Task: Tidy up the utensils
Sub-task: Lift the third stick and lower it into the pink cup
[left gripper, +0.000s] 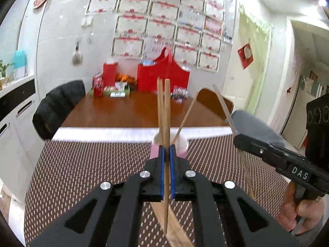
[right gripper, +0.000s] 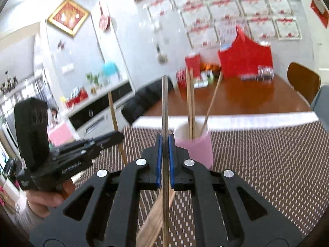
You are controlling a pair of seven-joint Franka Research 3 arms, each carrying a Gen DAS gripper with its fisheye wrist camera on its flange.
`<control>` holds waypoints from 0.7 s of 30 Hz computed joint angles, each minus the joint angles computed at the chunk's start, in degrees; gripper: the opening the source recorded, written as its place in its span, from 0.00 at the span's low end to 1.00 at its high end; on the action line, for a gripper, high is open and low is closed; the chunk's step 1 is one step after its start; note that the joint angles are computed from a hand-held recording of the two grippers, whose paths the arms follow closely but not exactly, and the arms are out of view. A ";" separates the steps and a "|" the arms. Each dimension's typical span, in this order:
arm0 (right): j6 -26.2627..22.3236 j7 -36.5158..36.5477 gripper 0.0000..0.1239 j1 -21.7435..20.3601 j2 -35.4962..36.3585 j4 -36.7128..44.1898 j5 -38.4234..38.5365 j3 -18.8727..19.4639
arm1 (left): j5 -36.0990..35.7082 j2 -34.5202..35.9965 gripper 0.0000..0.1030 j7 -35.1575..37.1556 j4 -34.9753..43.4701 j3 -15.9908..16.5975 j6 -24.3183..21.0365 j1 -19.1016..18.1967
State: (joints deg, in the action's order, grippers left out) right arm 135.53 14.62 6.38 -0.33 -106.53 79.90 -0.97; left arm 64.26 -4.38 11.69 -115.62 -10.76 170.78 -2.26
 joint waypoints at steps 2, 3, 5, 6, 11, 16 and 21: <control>1.03 -0.05 0.05 0.01 1.37 2.84 2.38 0.14 | -0.02 1.08 0.05 0.43 2.30 0.05 0.20 -0.07; 1.41 -0.04 0.05 -0.13 2.35 4.54 3.29 0.20 | -0.37 1.74 0.05 0.97 3.54 0.25 0.55 -0.16; 2.80 -0.42 0.05 -0.39 3.78 7.40 5.18 0.61 | 0.59 2.69 0.05 0.58 6.15 0.53 0.77 -0.43; 4.48 -1.21 0.05 -0.32 4.95 9.47 6.69 1.09 | 0.97 3.44 0.05 0.54 7.79 0.71 0.80 -0.61; 11.79 -4.02 0.05 -0.08 10.45 18.50 10.68 3.91 | 4.73 7.65 0.05 -0.29 16.23 2.85 3.48 -1.60; 17.31 -4.99 0.05 0.02 17.54 28.26 12.53 7.27 | 2.17 13.33 0.05 4.56 24.70 5.20 4.16 -3.52; 19.37 -0.20 0.05 -0.05 26.03 38.63 6.96 10.20 | -3.65 18.18 0.05 12.44 29.33 7.09 3.71 -5.21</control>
State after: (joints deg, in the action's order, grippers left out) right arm 154.90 14.43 6.33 25.69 -67.89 86.87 9.23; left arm 60.62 13.80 24.13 -86.29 -3.67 174.49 -7.47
